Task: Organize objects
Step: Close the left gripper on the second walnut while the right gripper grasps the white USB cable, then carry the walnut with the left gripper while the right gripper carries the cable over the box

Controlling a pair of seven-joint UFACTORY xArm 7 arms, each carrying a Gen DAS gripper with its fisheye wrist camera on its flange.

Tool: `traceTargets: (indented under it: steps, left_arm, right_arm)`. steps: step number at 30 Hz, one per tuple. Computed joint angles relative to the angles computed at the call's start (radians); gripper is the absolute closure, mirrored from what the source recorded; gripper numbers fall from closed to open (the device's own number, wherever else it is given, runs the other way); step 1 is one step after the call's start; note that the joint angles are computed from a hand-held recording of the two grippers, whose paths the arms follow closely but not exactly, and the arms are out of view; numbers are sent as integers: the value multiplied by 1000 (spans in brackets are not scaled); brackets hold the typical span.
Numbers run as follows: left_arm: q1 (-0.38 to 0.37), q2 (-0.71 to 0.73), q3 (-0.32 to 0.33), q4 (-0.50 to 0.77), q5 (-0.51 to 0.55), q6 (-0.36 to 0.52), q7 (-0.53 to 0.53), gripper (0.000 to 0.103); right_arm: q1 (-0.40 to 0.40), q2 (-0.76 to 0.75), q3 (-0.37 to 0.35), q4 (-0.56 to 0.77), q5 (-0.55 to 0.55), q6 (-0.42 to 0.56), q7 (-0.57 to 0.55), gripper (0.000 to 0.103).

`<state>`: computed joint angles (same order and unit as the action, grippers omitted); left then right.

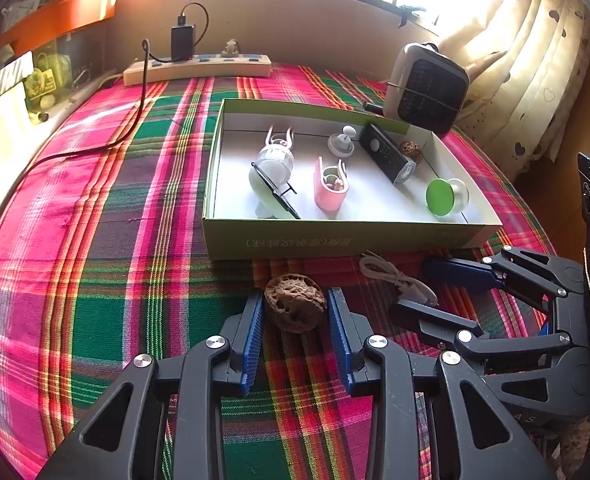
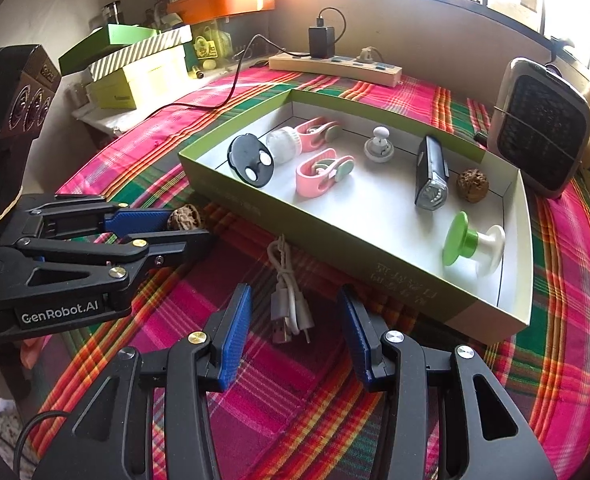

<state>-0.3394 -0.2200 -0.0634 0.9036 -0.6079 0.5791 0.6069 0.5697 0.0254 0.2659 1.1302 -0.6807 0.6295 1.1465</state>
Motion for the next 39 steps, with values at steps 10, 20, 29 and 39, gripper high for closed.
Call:
traceTargets:
  steps: [10, 20, 29, 39]
  left_arm:
    - [0, 2, -1, 2, -2, -2, 1, 73]
    - [0, 6, -2, 7, 3, -2, 2, 74]
    - [1, 4, -2, 4, 4, -4, 2, 74]
    - [3, 8, -6, 11, 18, -6, -11, 74]
  right_arm:
    - [14, 14, 0, 23, -16, 43, -13, 65]
    - [26, 20, 1, 35, -34, 71, -21, 81]
    - [29, 21, 0, 35, -35, 71, -16, 82]
    - [24, 9, 1, 21, -42, 55, -2, 83]
